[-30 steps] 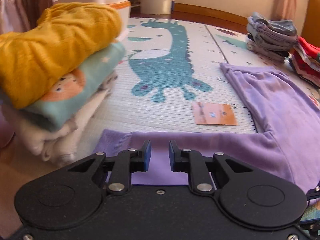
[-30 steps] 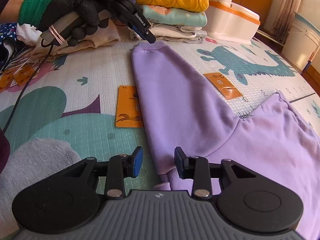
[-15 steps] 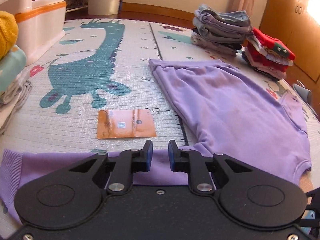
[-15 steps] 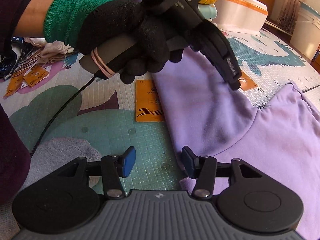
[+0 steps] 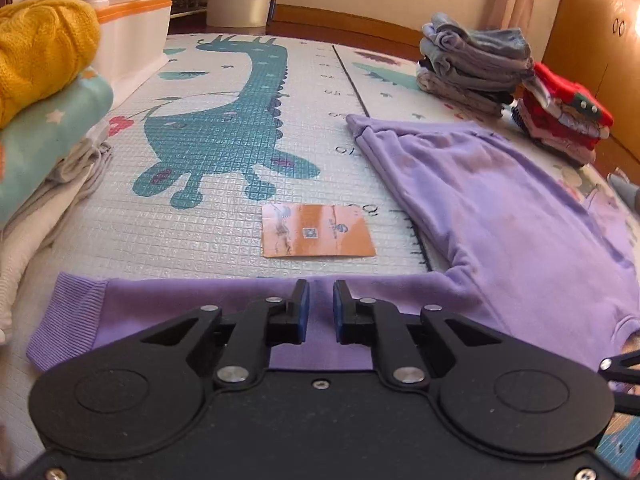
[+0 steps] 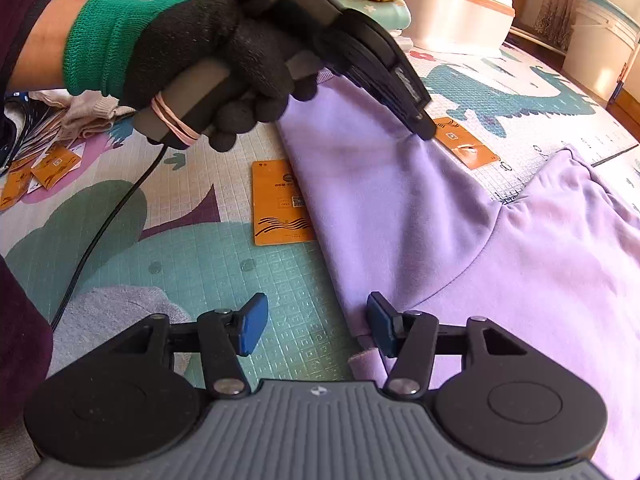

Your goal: Fold clothes

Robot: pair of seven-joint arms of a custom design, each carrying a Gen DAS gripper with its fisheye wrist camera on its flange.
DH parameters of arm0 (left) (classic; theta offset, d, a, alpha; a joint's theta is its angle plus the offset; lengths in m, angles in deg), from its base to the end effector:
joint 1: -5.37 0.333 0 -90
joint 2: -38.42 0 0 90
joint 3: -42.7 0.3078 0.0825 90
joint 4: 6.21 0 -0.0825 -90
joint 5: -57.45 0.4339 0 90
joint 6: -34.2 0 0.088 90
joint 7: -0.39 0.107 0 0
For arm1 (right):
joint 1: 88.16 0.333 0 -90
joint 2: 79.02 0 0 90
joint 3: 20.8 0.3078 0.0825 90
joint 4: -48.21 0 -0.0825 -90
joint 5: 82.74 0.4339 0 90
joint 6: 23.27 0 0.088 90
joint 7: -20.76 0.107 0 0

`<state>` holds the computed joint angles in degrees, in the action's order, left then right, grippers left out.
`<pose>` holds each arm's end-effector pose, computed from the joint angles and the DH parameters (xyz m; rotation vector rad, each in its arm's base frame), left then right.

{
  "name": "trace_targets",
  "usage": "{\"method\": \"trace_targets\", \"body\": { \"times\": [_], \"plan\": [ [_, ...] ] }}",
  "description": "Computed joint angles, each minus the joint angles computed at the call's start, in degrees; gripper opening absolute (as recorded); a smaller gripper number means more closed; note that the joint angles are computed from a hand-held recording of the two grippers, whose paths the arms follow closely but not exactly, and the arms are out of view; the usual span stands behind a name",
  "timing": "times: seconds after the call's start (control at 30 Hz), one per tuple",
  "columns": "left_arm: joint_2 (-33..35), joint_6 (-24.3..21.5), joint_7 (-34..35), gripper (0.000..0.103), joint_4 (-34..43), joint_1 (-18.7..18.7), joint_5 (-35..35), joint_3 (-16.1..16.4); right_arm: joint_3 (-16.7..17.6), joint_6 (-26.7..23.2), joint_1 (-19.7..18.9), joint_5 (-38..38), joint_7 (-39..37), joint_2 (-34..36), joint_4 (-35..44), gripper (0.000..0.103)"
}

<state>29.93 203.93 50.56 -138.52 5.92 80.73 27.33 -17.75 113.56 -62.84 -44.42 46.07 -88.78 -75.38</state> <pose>0.5514 -0.1769 0.4567 -1.8252 1.7321 -0.8757 0.5099 0.2828 0.4880 -2.4477 0.4323 -0.1309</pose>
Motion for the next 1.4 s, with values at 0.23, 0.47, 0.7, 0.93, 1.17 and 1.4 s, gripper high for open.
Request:
{"method": "trace_targets", "body": {
  "times": [0.23, 0.47, 0.7, 0.93, 1.17, 1.4],
  "plan": [
    [-1.82, -13.48, -23.47, 0.009, 2.59, 3.8, 21.37, -1.74, 0.18, 0.99, 0.74, -0.4, -0.1, -1.08, -1.47, 0.07],
    [0.47, -3.01, 10.95, 0.012, 1.41, -9.94, -2.83, 6.35, 0.02, 0.0, 0.78, -0.84, -0.79, -0.24, -0.49, 0.07],
    [1.08, -3.64, -4.6, 0.012, 2.67, -3.65, 6.95, 2.5, 0.34, 0.48, 0.83, -0.59, -0.89, 0.09, -0.5, 0.072],
    [1.51, -7.75, 2.56, 0.016, 4.18, -4.4, 0.44, 1.69, 0.52, 0.17, 0.82, -0.79, -1.24, 0.16, -0.36, 0.076],
    [-2.89, -10.84, 9.18, 0.018, 5.4, -4.56, -5.13, 1.44, -1.72, -9.28, -2.02, -2.38, 0.91, -0.91, 4.57, 0.051],
    [-2.69, -10.01, 16.79, 0.051, 15.46, -6.08, -14.19, 3.08, -5.71, -22.38, -11.18, -3.84, 10.94, 8.56, 26.26, 0.052]
  ]
}}
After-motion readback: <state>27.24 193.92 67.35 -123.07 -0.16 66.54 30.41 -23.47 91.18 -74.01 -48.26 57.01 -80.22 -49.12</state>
